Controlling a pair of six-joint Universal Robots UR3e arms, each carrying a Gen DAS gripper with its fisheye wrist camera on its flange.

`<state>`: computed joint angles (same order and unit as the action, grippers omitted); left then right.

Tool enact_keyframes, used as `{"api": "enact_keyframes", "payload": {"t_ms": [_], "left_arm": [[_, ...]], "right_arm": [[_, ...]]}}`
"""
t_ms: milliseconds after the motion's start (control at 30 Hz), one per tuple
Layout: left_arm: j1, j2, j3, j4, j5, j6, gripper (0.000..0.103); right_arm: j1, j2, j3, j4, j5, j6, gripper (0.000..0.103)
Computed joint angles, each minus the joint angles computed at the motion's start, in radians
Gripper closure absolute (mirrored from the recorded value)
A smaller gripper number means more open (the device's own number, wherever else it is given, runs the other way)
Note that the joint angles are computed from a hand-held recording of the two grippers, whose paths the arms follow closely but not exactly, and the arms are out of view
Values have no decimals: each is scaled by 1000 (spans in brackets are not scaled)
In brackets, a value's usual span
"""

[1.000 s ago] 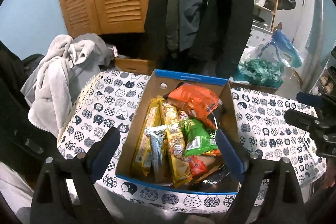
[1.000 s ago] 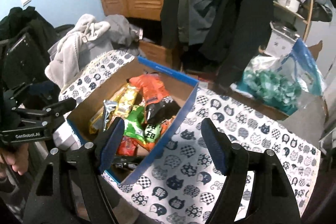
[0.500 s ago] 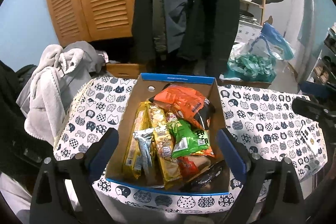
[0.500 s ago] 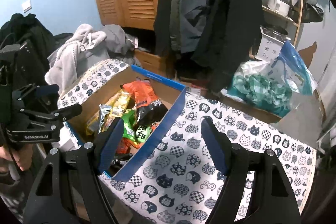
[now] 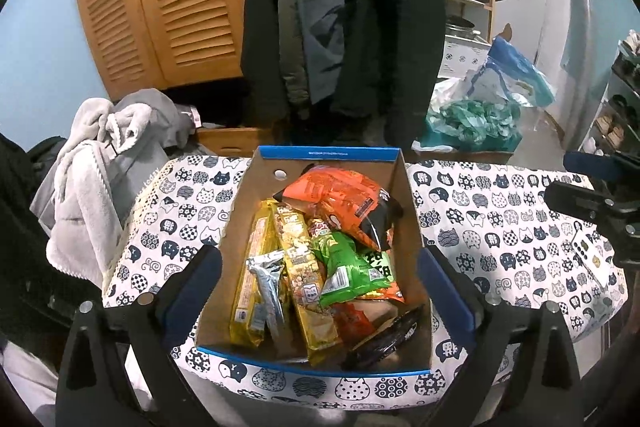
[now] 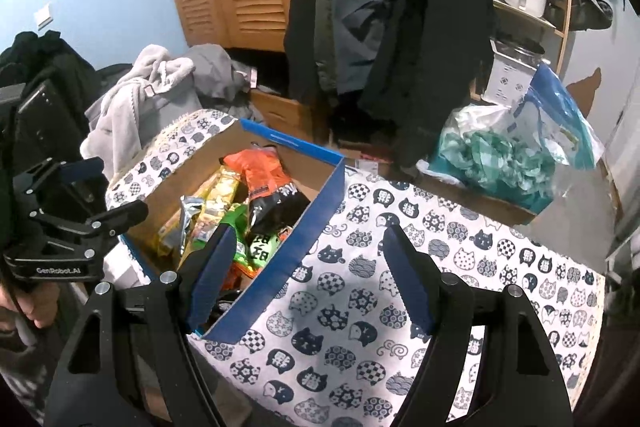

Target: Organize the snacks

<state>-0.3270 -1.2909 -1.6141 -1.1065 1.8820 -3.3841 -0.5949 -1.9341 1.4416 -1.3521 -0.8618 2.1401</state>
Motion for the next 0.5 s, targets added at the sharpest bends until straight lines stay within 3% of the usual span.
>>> {"api": "enact_keyframes", "payload": {"t_ms": [500], "left_arm": [[1, 4, 1, 0, -10, 4, 4]], "right_arm": [[-11, -1, -2, 15, 2, -13, 27]]}}
